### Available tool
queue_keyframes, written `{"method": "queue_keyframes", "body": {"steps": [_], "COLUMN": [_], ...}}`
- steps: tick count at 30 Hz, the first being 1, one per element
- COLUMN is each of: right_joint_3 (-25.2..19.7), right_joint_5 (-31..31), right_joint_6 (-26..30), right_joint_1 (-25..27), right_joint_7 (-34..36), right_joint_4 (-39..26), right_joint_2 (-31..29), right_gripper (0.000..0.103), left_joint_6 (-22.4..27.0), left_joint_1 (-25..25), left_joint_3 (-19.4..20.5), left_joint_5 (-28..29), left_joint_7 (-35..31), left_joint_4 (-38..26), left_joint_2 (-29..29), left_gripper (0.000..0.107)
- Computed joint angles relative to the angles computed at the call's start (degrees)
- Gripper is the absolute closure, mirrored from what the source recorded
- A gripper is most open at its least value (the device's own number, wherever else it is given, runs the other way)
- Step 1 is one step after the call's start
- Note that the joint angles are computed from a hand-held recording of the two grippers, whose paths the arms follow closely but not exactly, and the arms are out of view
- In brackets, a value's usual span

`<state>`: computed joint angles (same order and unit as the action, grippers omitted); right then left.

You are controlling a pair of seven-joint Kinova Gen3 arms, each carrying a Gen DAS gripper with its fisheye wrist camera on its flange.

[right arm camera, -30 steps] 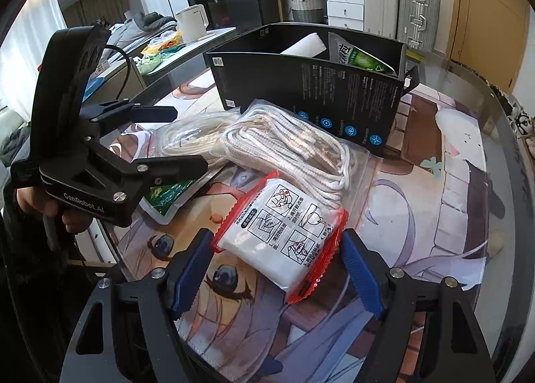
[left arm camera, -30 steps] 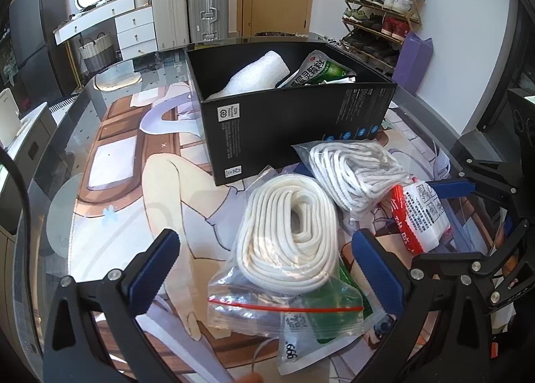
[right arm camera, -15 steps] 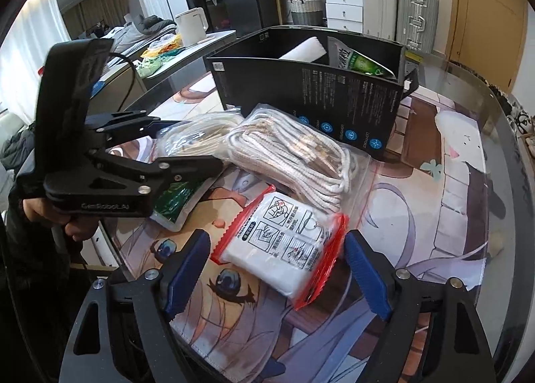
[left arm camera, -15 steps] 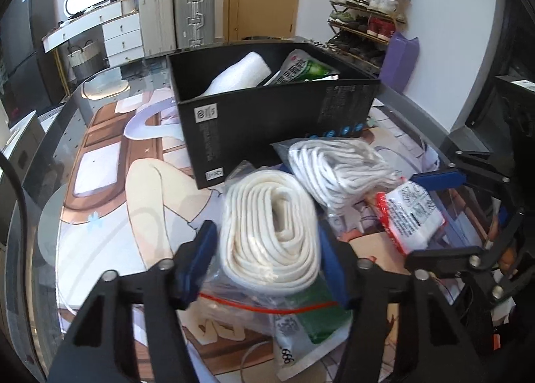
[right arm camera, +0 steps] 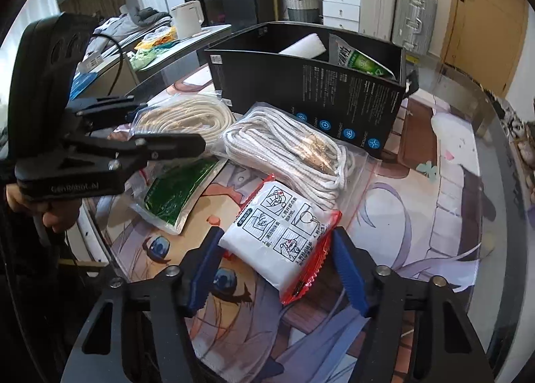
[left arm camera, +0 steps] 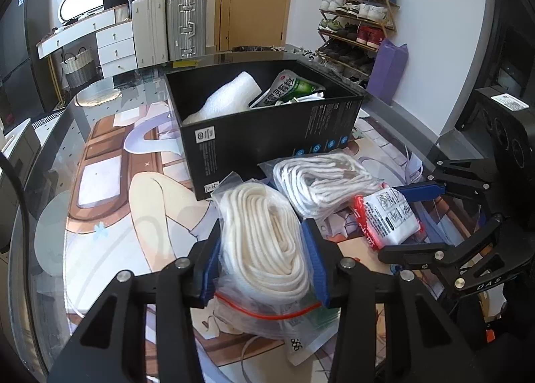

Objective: Organize soft objects
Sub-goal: 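Grasp the bag of coiled white cable with the left tool while the right tool lifts the packet, then carry the cable bag in the left tool and packet in the right tool over the box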

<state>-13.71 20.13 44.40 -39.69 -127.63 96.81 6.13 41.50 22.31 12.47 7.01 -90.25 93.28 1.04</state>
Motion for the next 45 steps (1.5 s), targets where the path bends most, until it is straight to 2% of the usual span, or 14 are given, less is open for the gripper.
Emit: {"method": "queue_keyframes", "body": {"steps": [8,13,19,26,33,41,45], "right_joint_3": [-0.61,-1.61,-2.9,-3.8,-4.32,-3.62,-1.95], "right_joint_5": [1.51,4.33,7.42,12.08,19.77,21.79,19.18], "right_joint_6": [-0.12,-0.89,-3.69,-4.72,-8.01,-9.02,-10.77], "right_joint_1": [0.15,0.38,1.57,2.07,3.1,4.54,5.59], "right_joint_7": [-0.44,-3.31,-7.18,-12.72,-20.63,-21.17,-17.9], "right_joint_4": [1.01,2.05,3.88,3.55,5.16,3.28,1.87], "right_joint_2": [-2.36,-4.37,-6.59,-6.39,-7.64,-6.84,-5.7], "right_gripper": [0.04,0.04,0.04,0.04,0.04,0.04,0.04], "left_joint_6": [-0.71,-2.47,-4.37,-5.24,-6.55,-6.85,-6.74], "left_joint_1": [-1.44,-2.16,-2.3,-2.47,-2.68,-2.46,-2.13], "left_joint_3": [-0.99,-1.52,-1.39,-1.28,-1.18,-0.98,-0.93], "left_joint_5": [5.25,7.51,7.26,6.19,4.64,3.23,1.66], "left_joint_7": [-4.77,-5.9,-4.65,-3.27,-1.06,0.53,2.25], "left_joint_4": [0.74,1.7,1.94,0.7,-1.1,-3.64,-5.58], "left_joint_2": [-1.92,-3.79,-4.63,-4.11,-2.83,-0.49,1.24], "left_gripper": [0.065,0.065,0.065,0.065,0.065,0.065,0.065]}}
